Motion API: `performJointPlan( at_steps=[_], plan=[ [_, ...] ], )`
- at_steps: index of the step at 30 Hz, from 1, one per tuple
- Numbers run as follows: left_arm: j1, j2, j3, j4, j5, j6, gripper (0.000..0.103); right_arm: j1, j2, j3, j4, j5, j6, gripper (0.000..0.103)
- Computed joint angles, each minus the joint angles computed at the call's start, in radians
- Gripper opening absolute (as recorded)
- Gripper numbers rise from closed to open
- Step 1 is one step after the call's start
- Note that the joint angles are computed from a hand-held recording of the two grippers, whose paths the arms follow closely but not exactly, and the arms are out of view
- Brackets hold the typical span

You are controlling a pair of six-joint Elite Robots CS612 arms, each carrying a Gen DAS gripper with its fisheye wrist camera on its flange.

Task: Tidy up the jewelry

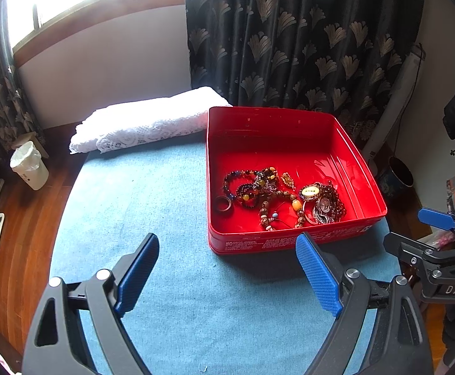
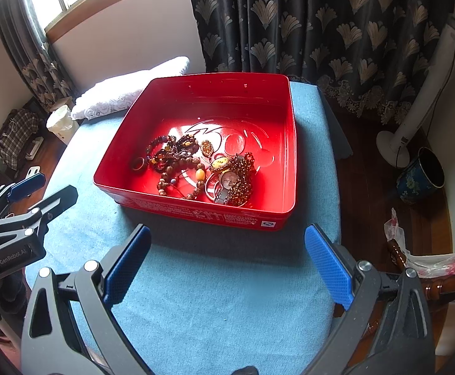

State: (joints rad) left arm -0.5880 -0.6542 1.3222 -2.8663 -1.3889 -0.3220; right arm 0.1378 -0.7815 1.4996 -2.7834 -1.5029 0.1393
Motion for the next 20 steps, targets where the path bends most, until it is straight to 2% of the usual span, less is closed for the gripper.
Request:
performJointPlan(
  at_steps=[20],
  plan=[
    [-0.003, -0.004, 0.003, 0.012, 0.000, -0.013, 0.088, -0.001, 0.001, 0.000, 0.001, -0.002, 0.002, 0.096]
  ],
)
